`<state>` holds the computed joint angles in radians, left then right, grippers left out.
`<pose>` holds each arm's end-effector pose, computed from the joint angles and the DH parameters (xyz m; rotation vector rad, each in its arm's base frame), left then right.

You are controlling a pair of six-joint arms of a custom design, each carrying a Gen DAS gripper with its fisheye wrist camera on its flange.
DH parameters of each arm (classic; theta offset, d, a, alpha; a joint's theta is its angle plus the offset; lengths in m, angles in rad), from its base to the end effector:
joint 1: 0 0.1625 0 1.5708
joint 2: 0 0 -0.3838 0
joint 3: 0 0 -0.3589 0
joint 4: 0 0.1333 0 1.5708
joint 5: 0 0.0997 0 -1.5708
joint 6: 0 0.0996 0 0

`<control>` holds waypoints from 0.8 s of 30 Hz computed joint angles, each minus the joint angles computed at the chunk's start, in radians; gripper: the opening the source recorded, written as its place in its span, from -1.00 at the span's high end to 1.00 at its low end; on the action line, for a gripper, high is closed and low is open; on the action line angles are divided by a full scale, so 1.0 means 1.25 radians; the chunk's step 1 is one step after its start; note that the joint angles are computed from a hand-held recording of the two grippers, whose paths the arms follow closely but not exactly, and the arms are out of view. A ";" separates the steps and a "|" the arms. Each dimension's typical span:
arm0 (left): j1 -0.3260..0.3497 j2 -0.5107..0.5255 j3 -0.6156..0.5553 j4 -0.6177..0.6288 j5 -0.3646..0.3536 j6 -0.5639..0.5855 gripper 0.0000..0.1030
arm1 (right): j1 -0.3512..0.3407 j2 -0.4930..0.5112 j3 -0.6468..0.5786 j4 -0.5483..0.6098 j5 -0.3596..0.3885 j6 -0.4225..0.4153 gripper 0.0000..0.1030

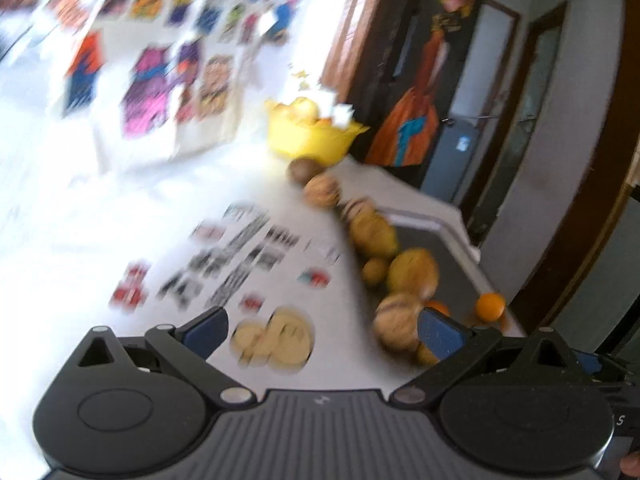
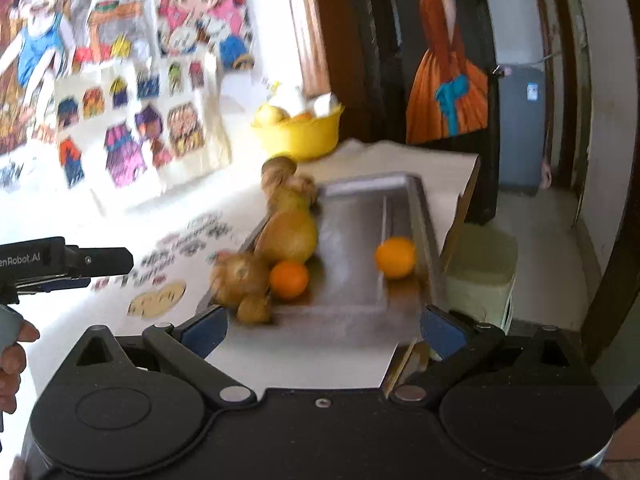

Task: Organize fruits
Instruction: 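Withdraw both open tools from the tray toward the kiwi and striped melon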

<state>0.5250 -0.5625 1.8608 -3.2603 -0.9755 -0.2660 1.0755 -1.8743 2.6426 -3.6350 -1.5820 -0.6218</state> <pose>-0.3767 -0.4368 -0.0167 0.8903 2.6060 -0.9459 -0.0103 -0.2971 0.3483 0.1234 -2.0882 1.3366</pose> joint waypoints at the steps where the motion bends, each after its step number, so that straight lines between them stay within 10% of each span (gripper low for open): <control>1: 0.000 -0.013 0.018 0.008 0.001 -0.026 -0.99 | 0.011 0.000 0.002 0.009 -0.015 -0.002 -0.99; 14: -0.011 -0.115 0.137 0.073 0.083 -0.105 -0.99 | 0.189 0.074 -0.010 0.030 -0.186 0.003 -0.99; 24: 0.031 -0.122 0.075 0.161 0.098 -0.068 -0.99 | 0.235 0.119 -0.083 0.069 -0.175 -0.013 -0.99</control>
<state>0.5643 -0.7149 1.9549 -3.0592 -0.8531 -0.3515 1.3687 -1.7255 2.5386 -3.5488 -1.8009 -0.6379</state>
